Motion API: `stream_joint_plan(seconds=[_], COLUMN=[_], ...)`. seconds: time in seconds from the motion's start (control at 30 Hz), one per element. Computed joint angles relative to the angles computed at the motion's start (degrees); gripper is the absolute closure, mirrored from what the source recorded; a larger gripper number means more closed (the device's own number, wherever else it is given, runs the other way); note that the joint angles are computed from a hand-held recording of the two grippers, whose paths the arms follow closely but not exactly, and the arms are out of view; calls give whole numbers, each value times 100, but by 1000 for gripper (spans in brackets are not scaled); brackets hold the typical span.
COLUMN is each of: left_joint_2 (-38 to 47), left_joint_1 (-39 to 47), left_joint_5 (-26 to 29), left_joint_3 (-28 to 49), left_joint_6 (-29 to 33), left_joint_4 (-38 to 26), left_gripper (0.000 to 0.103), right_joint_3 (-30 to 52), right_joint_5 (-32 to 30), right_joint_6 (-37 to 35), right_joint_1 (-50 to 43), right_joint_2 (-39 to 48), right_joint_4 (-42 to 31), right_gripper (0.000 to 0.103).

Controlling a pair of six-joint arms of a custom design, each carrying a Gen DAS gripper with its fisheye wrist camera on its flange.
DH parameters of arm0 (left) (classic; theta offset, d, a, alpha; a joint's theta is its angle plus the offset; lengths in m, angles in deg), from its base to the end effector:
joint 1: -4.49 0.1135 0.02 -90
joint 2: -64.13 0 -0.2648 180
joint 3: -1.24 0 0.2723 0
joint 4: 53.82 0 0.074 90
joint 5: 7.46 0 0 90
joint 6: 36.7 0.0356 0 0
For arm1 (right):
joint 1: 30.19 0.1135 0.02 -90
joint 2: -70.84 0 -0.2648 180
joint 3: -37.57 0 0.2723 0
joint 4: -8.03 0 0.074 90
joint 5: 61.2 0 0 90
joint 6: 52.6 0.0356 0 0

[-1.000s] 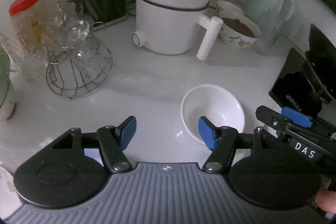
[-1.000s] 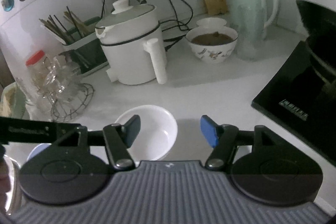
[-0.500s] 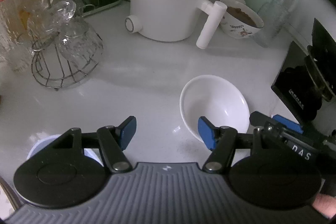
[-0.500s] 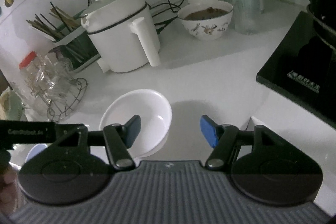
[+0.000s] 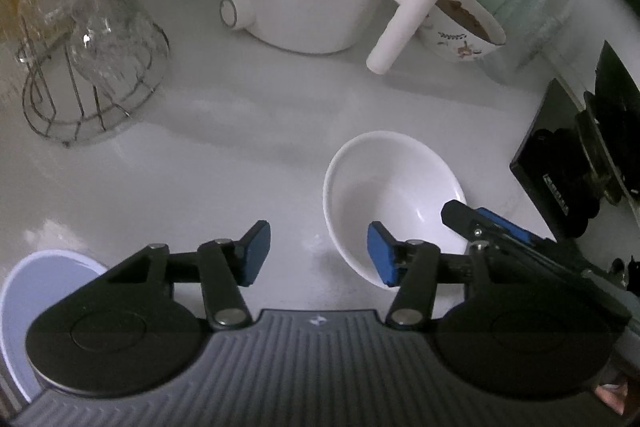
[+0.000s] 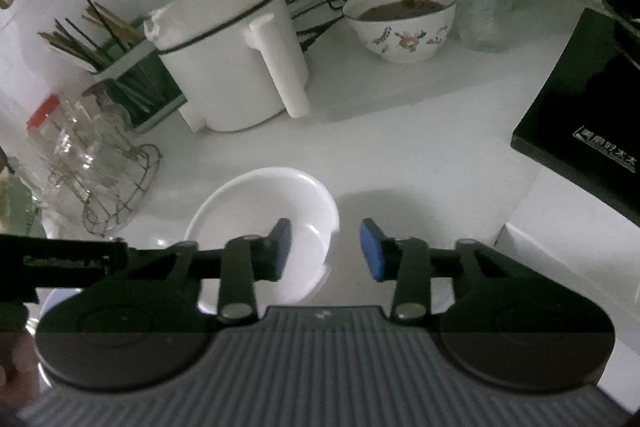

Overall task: Organize plates and bowls
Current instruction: 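Lower both grippers onto the white bowl rim and close them, then lift the white bowl and lower it into the nested blue bowls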

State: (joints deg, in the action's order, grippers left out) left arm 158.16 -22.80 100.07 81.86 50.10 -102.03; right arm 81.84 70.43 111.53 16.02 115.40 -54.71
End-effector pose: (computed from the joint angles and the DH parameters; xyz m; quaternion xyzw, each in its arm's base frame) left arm 0.3104 -0.1722 0.2195 0.2365 0.9293 -0.2062 0.1949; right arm 0.1204 0.0914 0.2083 0.2997 0.8621 0.0172 0.4082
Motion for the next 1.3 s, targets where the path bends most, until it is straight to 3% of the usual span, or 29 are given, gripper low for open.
stream_joint_plan(seconds=[0.17,0.33,0.43,0.77,1.3], left_joint_2=[141,288,297,181,-174], left_joint_1=[-40,-64,-90,-113,179], left_joint_5=[-4,-16,-13,-33,284], left_joint_3=[119,200,161,4,394], left_joint_6=[-30,-70,-171,-320,81], left_joint_4=[-9,13,100,92,-816], left_gripper=[55,83,92,93,93], right_joint_3=[-129,-215,-356,-316,147], right_joint_5=[-303,-547,-830,-917,-815], right_joint_6=[-345,-433,-452,-246,727], right_joint_1=[-346,-555,-701,-505,295], right_joint_2=[-39,-110,-271,-327,-550], right_joint_4=[347,483,707,542,-314], right_gripper=[74,86,92,92,91])
